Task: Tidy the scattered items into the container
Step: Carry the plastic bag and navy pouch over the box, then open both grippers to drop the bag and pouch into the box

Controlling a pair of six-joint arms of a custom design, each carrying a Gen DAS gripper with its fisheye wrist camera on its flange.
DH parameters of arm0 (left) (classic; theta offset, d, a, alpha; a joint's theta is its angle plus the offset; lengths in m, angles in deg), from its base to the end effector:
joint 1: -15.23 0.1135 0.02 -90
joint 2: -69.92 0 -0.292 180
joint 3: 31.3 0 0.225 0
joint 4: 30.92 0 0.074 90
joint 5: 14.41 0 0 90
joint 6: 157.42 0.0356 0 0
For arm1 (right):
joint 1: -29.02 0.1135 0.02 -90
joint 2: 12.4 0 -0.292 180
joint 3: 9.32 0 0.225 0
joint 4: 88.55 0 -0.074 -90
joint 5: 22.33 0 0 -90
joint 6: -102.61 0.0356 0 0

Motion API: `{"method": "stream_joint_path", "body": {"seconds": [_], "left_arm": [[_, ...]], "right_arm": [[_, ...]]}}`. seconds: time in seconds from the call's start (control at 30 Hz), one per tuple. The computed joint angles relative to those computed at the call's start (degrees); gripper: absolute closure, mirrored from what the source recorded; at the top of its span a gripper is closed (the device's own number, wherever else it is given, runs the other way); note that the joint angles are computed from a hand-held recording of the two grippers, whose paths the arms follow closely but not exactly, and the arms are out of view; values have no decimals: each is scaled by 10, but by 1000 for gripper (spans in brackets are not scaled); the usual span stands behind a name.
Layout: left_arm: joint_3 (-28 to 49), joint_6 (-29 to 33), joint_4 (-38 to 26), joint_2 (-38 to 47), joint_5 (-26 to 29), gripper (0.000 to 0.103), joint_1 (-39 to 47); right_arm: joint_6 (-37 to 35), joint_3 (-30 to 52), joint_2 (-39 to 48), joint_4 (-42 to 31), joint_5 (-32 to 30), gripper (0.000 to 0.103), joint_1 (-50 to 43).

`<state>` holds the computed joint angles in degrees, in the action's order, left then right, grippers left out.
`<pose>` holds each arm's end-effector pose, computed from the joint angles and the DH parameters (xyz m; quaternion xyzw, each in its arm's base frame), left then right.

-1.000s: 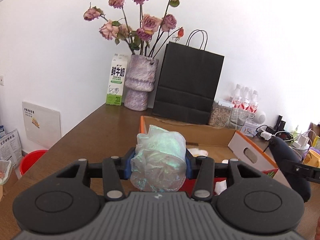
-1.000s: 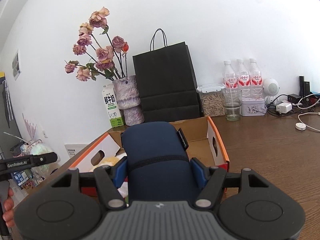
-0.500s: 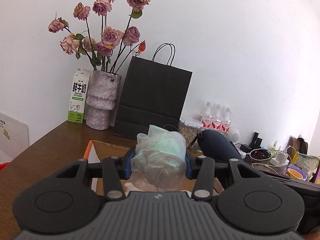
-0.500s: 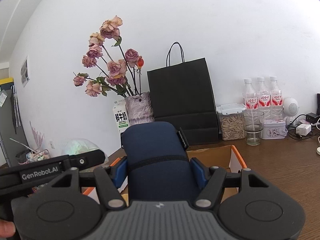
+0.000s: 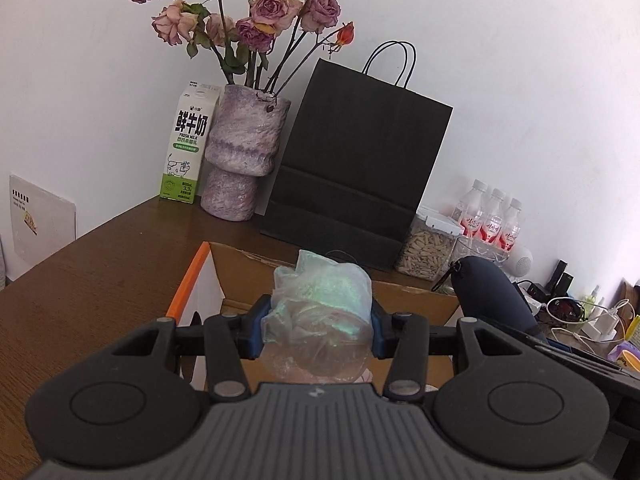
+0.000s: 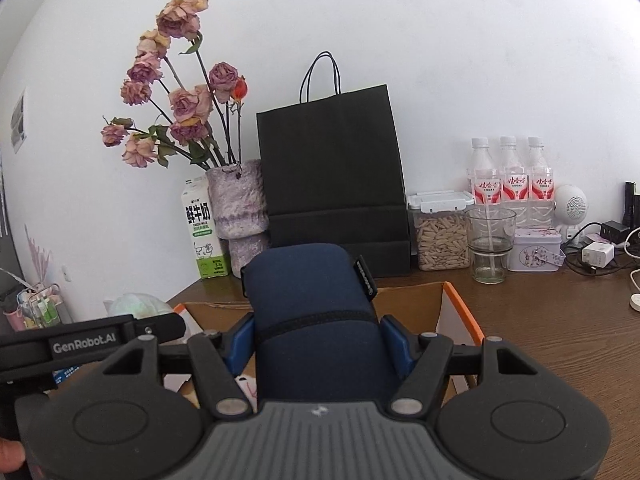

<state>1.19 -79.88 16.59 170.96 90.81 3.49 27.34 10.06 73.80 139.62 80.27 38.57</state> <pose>0.2520 -0.0619 0.1518 0.0698 0.8175 -0.2244 0.5258 0.1909 0.0242 0.1632 0.1004 0.8037 0.0348 0.5854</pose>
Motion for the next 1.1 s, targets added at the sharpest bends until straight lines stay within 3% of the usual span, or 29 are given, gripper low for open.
{"method": "stream_joint_path", "body": {"seconds": [0.23,0.43,0.47,0.53,0.57,0.6,0.67,1.1], "left_arm": [[25,21,-18,28,-55,55,-19],[42,27,-45,43,-58,49,-15],[40,29,-41,44,-60,44,-15],[33,30,-27,46,-66,7,-18],[24,30,-8,48,-75,0,-22],[15,32,12,50,-80,0,-24],[5,35,30,48,-84,0,-27],[-8,29,56,56,-100,0,-32]], "right_arm": [[5,15,53,12,17,38,-5],[10,23,71,-1,18,38,-13],[9,23,74,-2,14,37,-14],[12,23,79,-4,6,34,-16],[13,22,78,-4,4,30,-15],[12,17,79,6,2,25,-15],[12,-2,84,47,18,0,-5],[3,-11,68,35,54,0,26]]}}
